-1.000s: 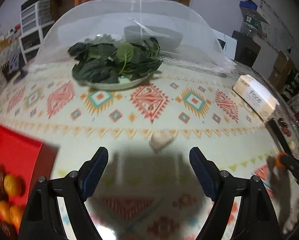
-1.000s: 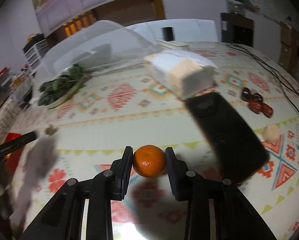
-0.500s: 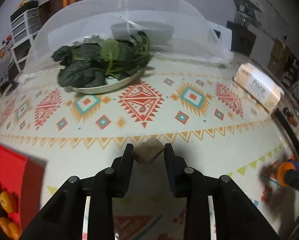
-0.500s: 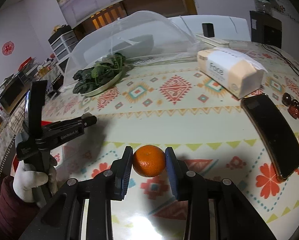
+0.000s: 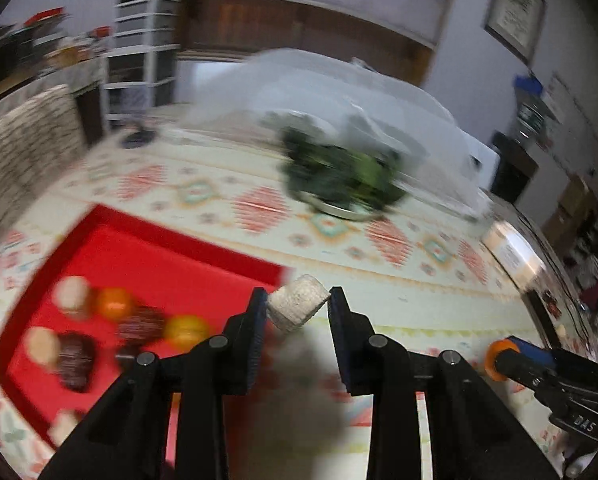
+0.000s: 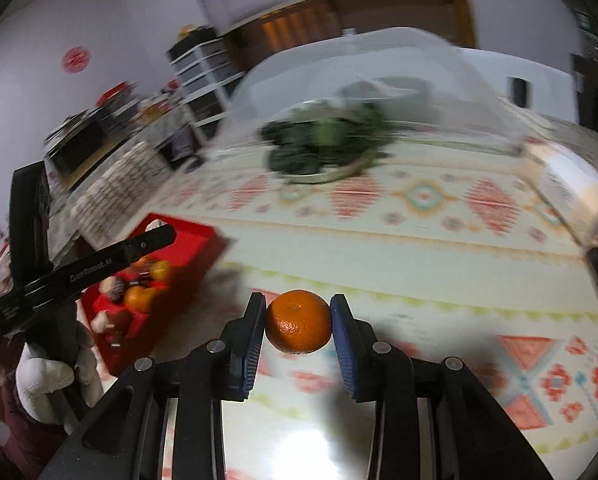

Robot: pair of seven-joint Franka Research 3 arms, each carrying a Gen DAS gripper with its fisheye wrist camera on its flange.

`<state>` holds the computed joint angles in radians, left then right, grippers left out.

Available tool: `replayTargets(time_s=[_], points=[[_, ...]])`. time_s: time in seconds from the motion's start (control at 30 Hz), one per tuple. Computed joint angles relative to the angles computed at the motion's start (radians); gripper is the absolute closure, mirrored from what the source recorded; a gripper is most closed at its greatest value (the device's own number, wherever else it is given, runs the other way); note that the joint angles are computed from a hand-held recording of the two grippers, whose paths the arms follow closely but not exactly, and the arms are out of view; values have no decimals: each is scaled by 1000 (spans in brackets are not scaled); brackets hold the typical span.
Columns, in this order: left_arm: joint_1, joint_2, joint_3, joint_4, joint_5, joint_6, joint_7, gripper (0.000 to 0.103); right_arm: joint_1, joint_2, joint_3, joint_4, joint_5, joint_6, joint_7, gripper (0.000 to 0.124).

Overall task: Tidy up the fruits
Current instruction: 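Carry the mandarin and yam piece into the red tray and open both tools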

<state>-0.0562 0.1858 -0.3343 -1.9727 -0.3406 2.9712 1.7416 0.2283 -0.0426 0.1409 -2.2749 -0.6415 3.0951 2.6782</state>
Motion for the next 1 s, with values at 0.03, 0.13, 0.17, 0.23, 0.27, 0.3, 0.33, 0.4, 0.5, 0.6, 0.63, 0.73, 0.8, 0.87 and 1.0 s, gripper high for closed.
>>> replayTargets(time_s=[0.03, 0.13, 0.17, 0.23, 0.27, 0.3, 0.33, 0.4, 0.5, 0.6, 0.63, 0.73, 0.8, 0.87, 1.0], points=[[7, -5, 15, -6, 5, 1, -13, 73, 24, 39, 7, 41, 93, 2, -92, 88], [44, -2, 42, 1, -8, -18, -22, 73, 74, 129, 21, 145, 248, -15, -255, 88], [47, 5, 57, 9, 7, -24, -36, 73, 83, 172, 35, 199, 289, -32, -305, 88], [62, 24, 76, 34, 28, -44, -57, 73, 90, 237, 62, 278, 363, -56, -387, 88], [73, 36, 79, 50, 31, -61, -61, 73, 90, 277, 80, 328, 403, -74, -431, 88], [81, 56, 86, 74, 41, -83, -70, 73, 100, 304, 82, 364, 424, -88, -453, 88], [88, 71, 87, 91, 46, -96, -77, 73, 107, 343, 88, 414, 449, -107, -484, 88], [91, 95, 97, 118, 75, -118, -107, 73, 140, 405, 75, 501, 472, -150, -515, 88], [117, 124, 82, 147, 73, -145, -109, 73, 202, 482, 23, 616, 477, -216, -539, 88], [132, 141, 71, 161, 70, -152, -109, 71, 264, 543, -42, 711, 478, -279, -545, 88], [144, 140, 56, 157, 51, -151, -95, 69, 282, 564, -63, 742, 480, -299, -549, 88], [164, 133, 36, 144, 14, -133, -67, 49, 309, 599, -97, 790, 517, -321, -577, 86], [171, 123, 28, 133, -5, -117, -49, 46, 335, 608, -130, 802, 529, -316, -581, 85], [174, 110, 24, 121, -21, -106, -38, 43, 354, 611, -152, 810, 535, -315, -586, 85], [177, 65, 13, 71, -62, -55, 3, 37, 379, 583, -186, 769, 536, -269, -568, 85]])
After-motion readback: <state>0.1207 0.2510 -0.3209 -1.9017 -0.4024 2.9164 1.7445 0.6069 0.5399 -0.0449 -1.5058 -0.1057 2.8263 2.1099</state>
